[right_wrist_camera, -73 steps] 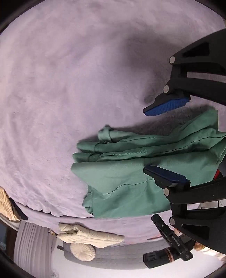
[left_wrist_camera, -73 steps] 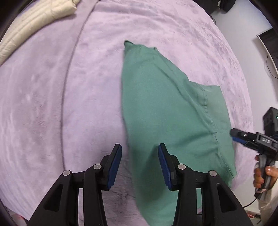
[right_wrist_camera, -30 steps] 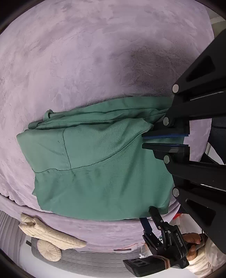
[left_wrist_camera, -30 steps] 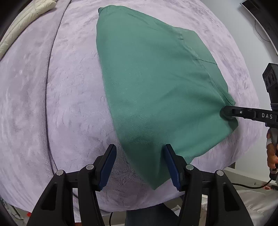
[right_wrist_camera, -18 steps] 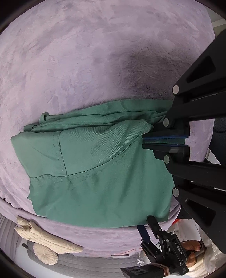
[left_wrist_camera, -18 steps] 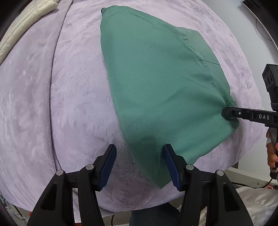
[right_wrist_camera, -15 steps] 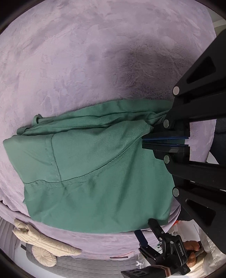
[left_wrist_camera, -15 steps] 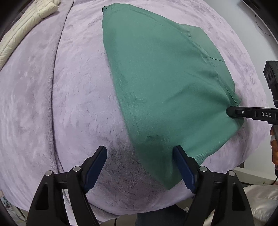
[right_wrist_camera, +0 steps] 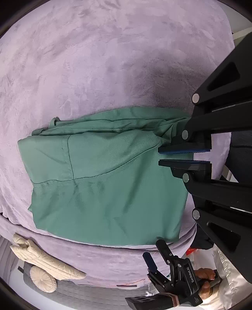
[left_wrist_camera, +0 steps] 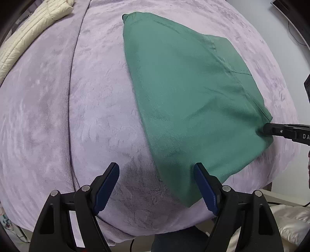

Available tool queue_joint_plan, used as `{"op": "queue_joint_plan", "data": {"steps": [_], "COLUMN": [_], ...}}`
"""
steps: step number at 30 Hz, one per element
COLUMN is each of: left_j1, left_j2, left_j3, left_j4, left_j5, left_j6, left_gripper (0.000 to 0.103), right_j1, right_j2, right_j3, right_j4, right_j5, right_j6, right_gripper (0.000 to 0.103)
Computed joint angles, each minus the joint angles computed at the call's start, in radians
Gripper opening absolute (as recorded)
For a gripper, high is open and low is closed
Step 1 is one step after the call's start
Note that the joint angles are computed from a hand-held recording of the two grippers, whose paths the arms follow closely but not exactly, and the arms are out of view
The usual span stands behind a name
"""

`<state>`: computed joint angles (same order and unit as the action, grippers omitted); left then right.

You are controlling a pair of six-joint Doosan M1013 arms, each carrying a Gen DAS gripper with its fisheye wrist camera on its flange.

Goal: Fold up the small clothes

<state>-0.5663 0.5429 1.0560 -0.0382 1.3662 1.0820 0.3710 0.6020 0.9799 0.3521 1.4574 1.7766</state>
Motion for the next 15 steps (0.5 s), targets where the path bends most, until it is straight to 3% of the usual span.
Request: {"op": "queue_joint_plan", "data": {"steps": [8, 15], "left_j1": [0.001, 0.0], "left_j2": [0.005, 0.031], "left_j3": [-0.052, -0.121], "left_j4": [0.082, 0.109], "left_j5": [0.03, 0.071], "left_j6": [-0.057, -0.064], "left_gripper": [0.08, 0.08], "right_j1": [-0.007, 0.004], "right_j2": [-0.002, 0.028], "right_j3": [-0.051, -0.126], "right_j4": [-0.012, -0.031], "right_j5": [-0.024, 0.007], "right_j6": [0.036, 0.049], "right_gripper": [0.006, 0.006]}}
